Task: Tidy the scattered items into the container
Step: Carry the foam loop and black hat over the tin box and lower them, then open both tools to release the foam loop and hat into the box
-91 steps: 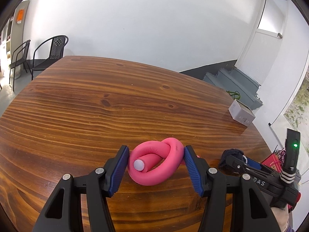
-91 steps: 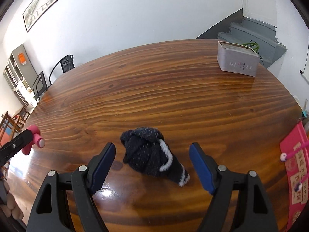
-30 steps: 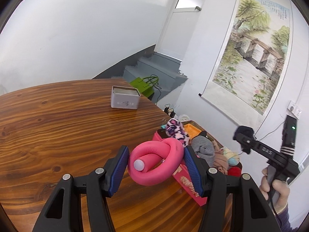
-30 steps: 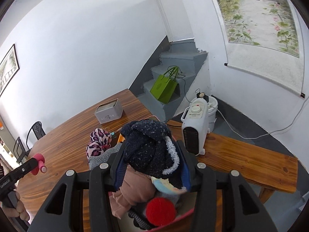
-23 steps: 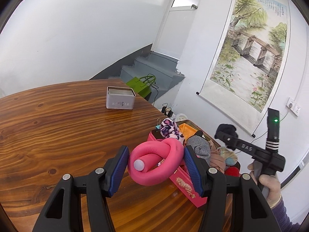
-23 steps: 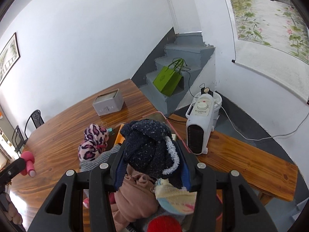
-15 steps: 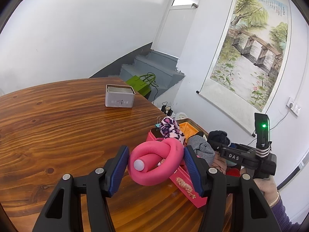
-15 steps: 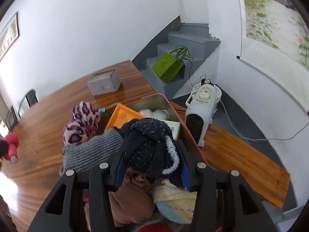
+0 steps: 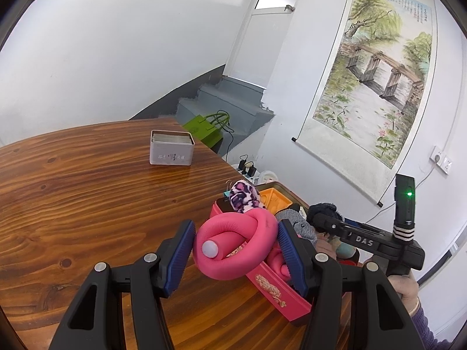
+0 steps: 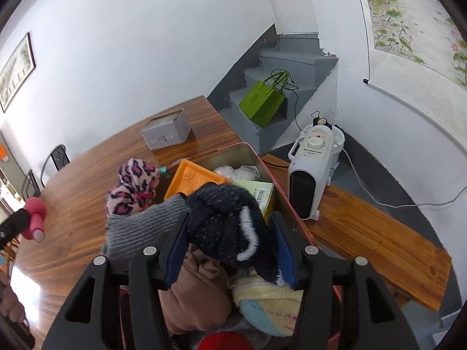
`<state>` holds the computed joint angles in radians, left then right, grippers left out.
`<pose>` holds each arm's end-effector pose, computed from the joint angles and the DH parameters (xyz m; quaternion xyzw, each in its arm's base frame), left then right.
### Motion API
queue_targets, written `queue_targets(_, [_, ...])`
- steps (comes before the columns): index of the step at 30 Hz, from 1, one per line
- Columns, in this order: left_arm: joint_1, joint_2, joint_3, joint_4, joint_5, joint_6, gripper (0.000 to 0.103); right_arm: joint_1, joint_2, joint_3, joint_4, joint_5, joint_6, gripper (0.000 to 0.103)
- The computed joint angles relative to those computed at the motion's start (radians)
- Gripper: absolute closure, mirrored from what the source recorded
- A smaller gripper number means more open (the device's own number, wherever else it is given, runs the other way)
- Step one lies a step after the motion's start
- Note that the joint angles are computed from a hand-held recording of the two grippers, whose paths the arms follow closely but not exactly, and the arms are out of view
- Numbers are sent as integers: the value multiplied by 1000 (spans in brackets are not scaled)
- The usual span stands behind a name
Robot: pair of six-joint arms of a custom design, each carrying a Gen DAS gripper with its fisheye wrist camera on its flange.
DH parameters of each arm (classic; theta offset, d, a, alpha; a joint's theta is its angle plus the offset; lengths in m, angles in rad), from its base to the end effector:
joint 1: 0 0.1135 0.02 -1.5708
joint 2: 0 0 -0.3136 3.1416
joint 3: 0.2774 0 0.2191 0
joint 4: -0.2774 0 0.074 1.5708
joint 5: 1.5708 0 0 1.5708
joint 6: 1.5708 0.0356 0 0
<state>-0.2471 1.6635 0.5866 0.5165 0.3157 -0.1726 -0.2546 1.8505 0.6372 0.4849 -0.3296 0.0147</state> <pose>0.2815 -0.0824 0.2113 0.1082 0.8608 -0.2341 0.4388 0.3096 -0.0687 0.1668 0.0544 0.9011 0.1004 0.4183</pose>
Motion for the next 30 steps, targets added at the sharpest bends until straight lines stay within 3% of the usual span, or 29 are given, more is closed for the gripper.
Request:
queue_targets(7, [-65, 32, 91, -54, -16, -1, 43, -45, -76, -70, 77, -76, 48, 38])
queue_targets(19, [-189, 227, 374, -190, -111, 29, 43, -147, -117, -305, 409, -120, 137, 31])
queue_targets(26, [-226, 358, 480, -248, -147, 48, 43, -196, -83, -331, 470, -158, 156, 31])
queue_targets(30, [-230, 370, 464, -206, -126, 50, 42, -207, -60, -331, 485, -164, 150, 31])
